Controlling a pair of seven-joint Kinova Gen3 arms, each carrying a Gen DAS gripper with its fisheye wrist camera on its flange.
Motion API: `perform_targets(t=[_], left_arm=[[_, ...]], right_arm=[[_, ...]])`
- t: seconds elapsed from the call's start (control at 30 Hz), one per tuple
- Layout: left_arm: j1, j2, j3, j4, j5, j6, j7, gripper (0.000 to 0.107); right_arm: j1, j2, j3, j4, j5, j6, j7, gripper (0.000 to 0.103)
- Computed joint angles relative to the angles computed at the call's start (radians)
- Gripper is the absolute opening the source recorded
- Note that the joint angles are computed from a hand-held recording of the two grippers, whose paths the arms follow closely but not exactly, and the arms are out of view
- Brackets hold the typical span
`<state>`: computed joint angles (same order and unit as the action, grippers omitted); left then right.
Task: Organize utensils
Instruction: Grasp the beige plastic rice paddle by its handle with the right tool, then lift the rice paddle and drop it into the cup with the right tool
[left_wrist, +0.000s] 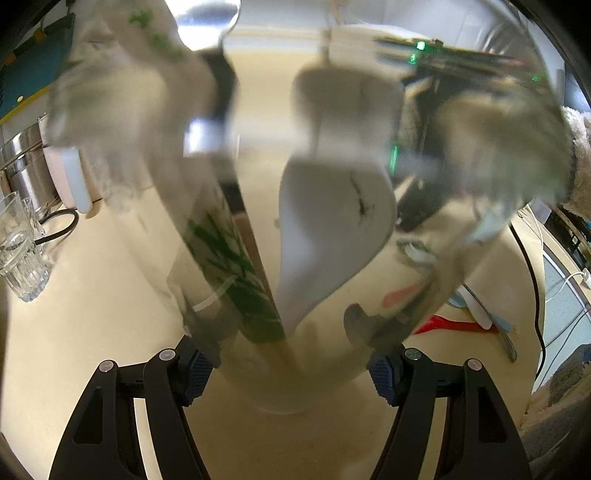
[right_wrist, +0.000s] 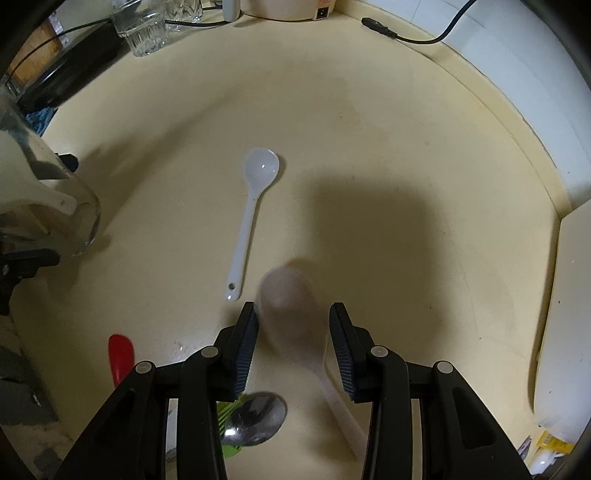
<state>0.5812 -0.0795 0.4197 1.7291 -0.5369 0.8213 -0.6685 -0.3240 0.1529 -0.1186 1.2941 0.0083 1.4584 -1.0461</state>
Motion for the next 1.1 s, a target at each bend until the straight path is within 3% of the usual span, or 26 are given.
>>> perform_targets(t=[0.2,0.33,0.5,0.73,0.9,1.1], left_arm=[[0.001,0.002,-0.002,-0.002,0.001,-0.001,-0.001,0.073],[0.001,0.002,-0.002,-0.002,0.001,-0.001,-0.001,0.073],[0.002,0.005,0.0,-0.003,-0.005,0.001,0.004,0.073],[0.006,0.005,-0.003,-0.004,-0.007,0.002,0.004,0.073],[0.008,0.006,-0.002,-0.005,-0.009,0.006,0.005,0.073],[0.012,0.011,-0.002,-0.011,-0.013,0.011,0.008,0.073]], right_arm=[[-0.012,-0.045,-0.008,0.047,0.008,-0.022,-0.017,0.04],[0.042,-0.009,0.013,0.004,-0.082,0.031,0.053,0.038],[0.084,-0.092,0.033,0.064,-0.127,-0.04,0.025,0.036],[0.163,-0.274,0.097,0.121,-0.302,-0.168,-0.089,0.035],[0.182,-0.349,0.169,0.098,-0.482,-0.171,-0.126,0.035],[0.148,-0.367,0.221,-0.005,-0.637,-0.163,-0.171,0.035]])
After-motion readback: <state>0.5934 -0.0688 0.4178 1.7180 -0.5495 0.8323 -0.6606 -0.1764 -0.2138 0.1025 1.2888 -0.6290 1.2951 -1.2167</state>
